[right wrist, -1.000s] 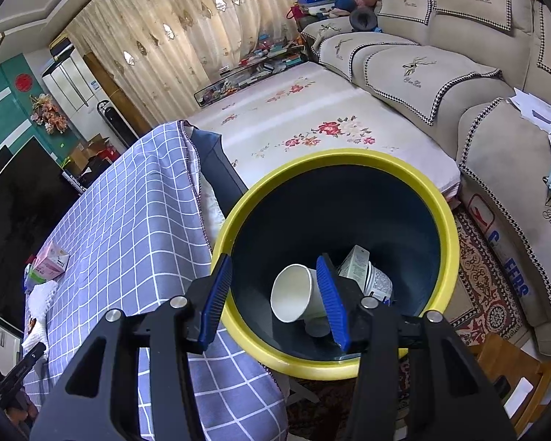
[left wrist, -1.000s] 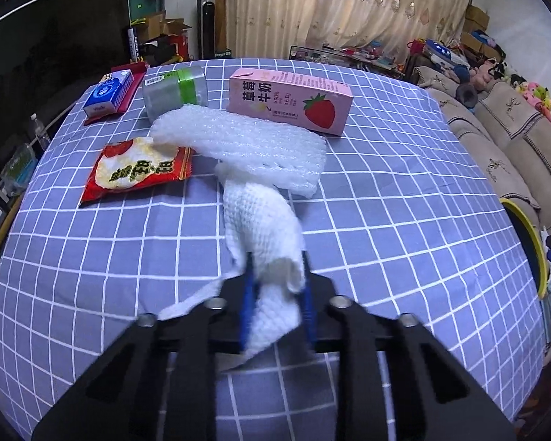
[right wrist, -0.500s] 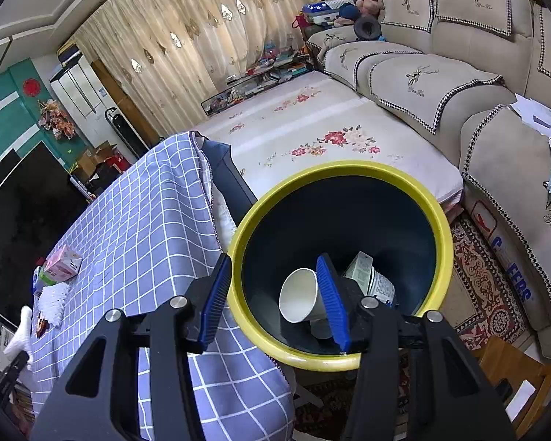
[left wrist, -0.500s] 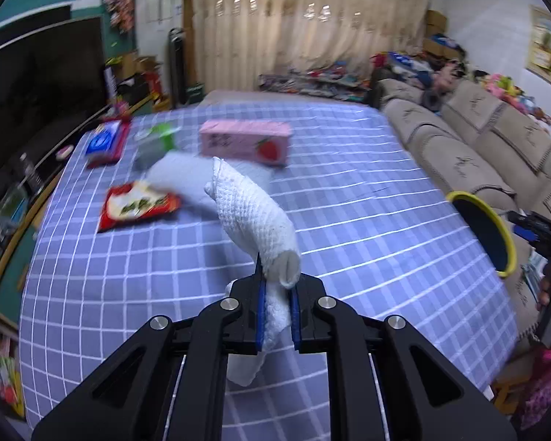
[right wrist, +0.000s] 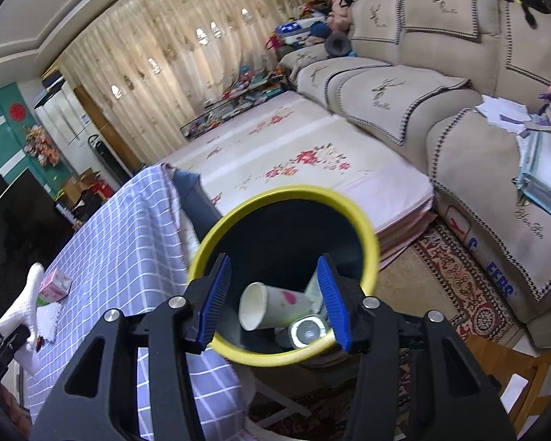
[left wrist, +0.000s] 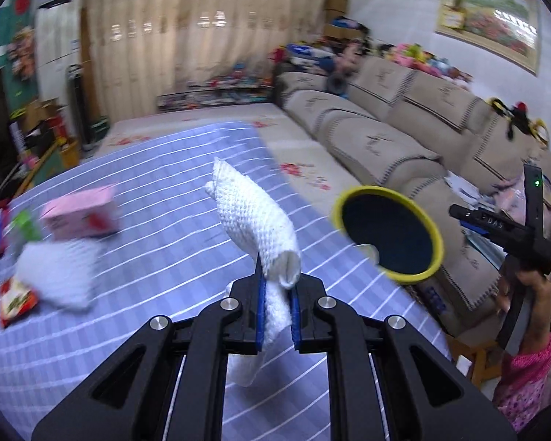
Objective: Collect trash
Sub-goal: 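Carry the wet wipe over the yellow bin and open the left gripper, then move both grippers back to the table toward the pink milk carton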
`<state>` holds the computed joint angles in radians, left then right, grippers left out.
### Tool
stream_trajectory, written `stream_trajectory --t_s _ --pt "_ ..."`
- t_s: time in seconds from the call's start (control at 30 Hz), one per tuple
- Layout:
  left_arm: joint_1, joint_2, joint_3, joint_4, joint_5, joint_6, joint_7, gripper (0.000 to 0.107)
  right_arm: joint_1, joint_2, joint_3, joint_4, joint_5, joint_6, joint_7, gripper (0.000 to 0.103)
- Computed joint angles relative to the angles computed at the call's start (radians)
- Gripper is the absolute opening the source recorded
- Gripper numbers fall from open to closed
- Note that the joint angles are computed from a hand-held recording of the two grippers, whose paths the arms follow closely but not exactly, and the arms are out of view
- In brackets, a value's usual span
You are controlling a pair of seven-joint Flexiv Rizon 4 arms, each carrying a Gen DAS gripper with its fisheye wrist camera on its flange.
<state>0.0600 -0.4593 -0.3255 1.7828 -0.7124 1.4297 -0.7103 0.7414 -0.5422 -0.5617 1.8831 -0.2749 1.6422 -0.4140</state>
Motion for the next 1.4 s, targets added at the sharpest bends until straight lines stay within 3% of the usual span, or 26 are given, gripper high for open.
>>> stream_trajectory --t_s 0.17,0.33,0.67,0.73,0.8,0.9,1.03,1.4 --pt "-0.094 -0.111 0.028 -0.189 0.104 -0.112 -0.041 0.011 0.016 0.01 -0.035 0.038 0.024 0.018 0.0 0.047" --pt "-0.185 -0.221 0.063 -0.383 0.207 -0.225 -0.094 0.011 -0.007 0.018 -0.021 0.056 0.052 0.022 -0.013 0.047" --pt "-0.35 -0.52 0.167 -0.902 0.378 -0.547 -0.27 0.016 -0.03 0.034 -0.013 0.086 0.078 0.024 -0.03 0.048" --pt "-0.369 -0.583 0.177 -1.009 0.394 -0.605 -0.306 0.025 -0.031 0.036 -0.015 0.09 0.08 0.024 -0.03 0.05" --pt "-0.385 -0.632 0.189 -1.091 0.409 -0.644 -0.342 0.053 -0.025 0.038 -0.02 0.095 0.082 0.023 -0.027 0.051" --pt "-0.392 -0.678 0.196 -1.167 0.424 -0.66 -0.381 0.065 -0.03 0.042 -0.017 0.099 0.082 0.024 -0.03 0.051" --pt "-0.371 -0.636 0.162 -1.091 0.415 -0.597 -0.367 0.072 -0.03 0.045 -0.013 0.098 0.077 0.02 -0.031 0.051" --pt "-0.188 -0.324 0.048 -0.521 0.286 -0.221 -0.235 0.08 -0.06 0.036 0.052 0.049 0.039 0.011 -0.049 0.052"
